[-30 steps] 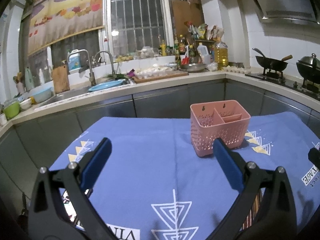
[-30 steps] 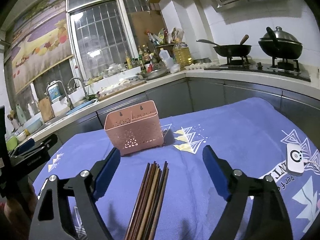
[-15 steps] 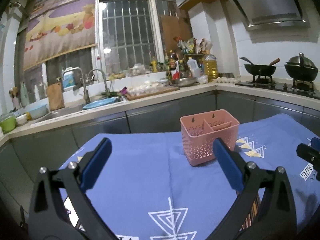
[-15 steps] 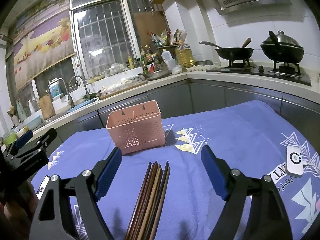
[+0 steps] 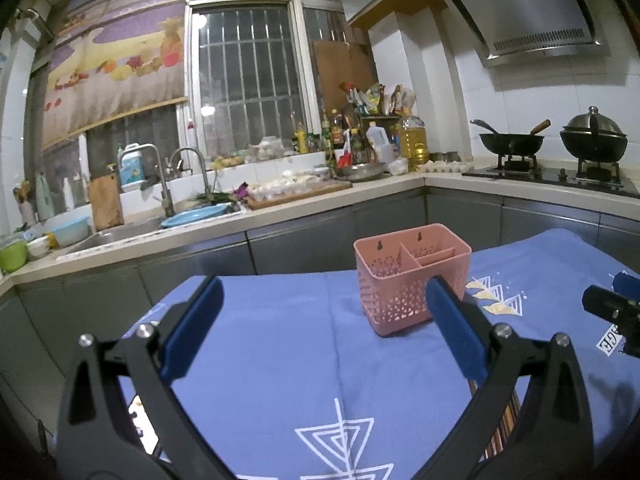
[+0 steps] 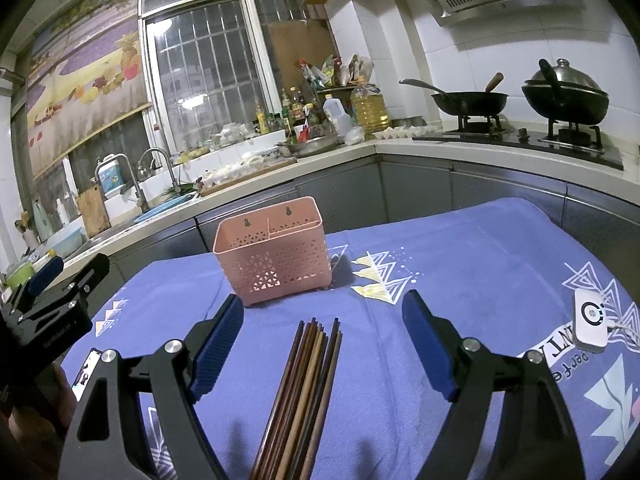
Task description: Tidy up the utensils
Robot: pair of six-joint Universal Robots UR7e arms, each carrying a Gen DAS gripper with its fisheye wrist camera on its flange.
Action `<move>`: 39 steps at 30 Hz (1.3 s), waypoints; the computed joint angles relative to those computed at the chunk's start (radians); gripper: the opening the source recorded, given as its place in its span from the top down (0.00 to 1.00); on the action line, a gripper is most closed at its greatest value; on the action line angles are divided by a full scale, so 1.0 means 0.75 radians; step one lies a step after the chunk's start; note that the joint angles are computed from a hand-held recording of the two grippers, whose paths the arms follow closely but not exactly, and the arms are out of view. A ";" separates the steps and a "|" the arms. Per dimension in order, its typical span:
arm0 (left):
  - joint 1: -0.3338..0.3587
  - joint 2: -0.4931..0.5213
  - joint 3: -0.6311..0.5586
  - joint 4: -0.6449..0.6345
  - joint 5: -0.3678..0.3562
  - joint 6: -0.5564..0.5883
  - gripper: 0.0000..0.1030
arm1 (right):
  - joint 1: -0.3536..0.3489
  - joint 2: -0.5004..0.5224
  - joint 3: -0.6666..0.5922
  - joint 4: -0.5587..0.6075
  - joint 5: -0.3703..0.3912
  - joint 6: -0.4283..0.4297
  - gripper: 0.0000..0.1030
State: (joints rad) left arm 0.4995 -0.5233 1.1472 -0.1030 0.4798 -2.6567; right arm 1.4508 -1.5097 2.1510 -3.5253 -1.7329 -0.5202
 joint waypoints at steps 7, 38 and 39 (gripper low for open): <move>0.002 0.003 -0.003 0.002 0.001 0.005 0.06 | -0.006 0.001 0.004 -0.005 0.007 0.004 0.22; 0.030 0.074 -0.151 0.378 0.120 -0.273 0.06 | -0.017 0.013 0.000 0.026 0.011 0.004 0.22; 0.028 0.073 -0.147 0.368 0.116 -0.260 0.06 | -0.017 0.013 0.001 0.026 0.011 0.004 0.22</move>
State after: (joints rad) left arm 0.5207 -0.4687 1.0372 0.1731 0.5672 -2.8514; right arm 1.4378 -1.5001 2.1515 -3.5060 -1.7246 -0.5169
